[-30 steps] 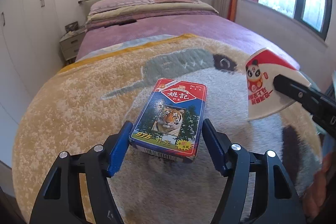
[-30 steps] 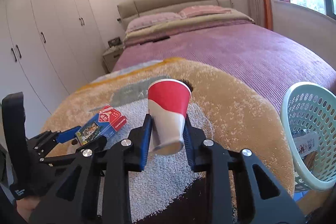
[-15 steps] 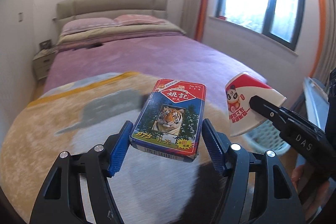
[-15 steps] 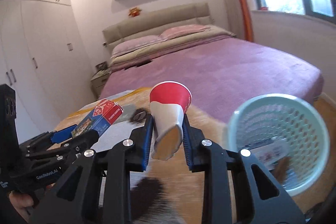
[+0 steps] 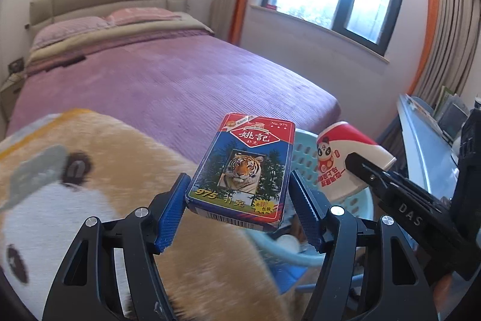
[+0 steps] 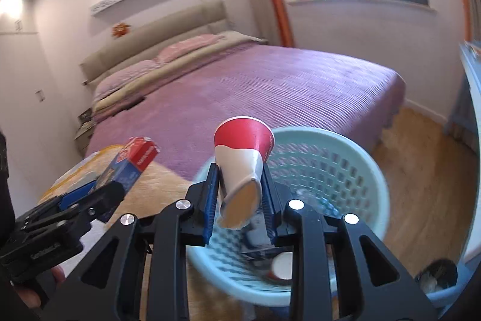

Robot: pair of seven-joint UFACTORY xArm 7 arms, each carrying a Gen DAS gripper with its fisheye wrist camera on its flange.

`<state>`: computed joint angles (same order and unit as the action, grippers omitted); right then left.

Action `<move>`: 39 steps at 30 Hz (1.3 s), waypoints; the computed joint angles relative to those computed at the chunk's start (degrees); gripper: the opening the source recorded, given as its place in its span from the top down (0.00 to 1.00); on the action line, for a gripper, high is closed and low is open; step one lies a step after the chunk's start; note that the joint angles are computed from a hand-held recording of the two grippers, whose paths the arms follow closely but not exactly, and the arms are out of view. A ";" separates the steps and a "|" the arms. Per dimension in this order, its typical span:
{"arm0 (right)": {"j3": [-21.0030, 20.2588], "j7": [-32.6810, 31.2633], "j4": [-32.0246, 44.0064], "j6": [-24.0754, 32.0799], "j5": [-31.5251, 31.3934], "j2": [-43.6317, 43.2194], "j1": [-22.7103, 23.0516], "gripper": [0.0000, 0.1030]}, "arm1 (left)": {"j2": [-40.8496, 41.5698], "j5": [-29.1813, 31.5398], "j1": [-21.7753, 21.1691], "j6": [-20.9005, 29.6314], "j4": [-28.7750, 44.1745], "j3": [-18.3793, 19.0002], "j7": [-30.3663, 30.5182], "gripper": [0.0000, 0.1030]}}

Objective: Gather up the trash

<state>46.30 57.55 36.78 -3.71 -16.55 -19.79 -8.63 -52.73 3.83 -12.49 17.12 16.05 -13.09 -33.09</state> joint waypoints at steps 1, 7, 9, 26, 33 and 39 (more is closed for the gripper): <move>-1.10 -0.35 0.01 0.55 0.16 1.24 0.50 0.77 | 2.31 -0.12 -0.05 -1.20 0.76 -0.30 -0.17 0.37; -10.08 -0.33 -0.62 1.73 0.46 6.31 7.91 0.74 | 11.80 -1.81 -2.82 -7.91 2.88 1.48 0.32 0.32; -12.47 -0.37 -0.48 2.77 0.08 7.31 9.95 0.69 | 12.27 -1.84 -1.54 -8.07 2.98 0.12 -0.79 0.17; -14.79 -1.58 -3.55 8.69 -0.08 -6.96 22.05 0.33 | -31.78 2.77 -1.65 19.25 -7.75 -6.26 -8.61 0.07; -4.67 3.92 -2.63 9.40 -2.19 -15.58 16.76 0.15 | -50.03 7.36 -3.78 36.08 -9.12 -12.89 -12.10 0.07; 6.42 11.75 -2.08 11.01 -2.61 -26.27 7.16 0.10 | -55.30 12.03 -6.97 43.43 -10.93 -20.85 -14.53 0.07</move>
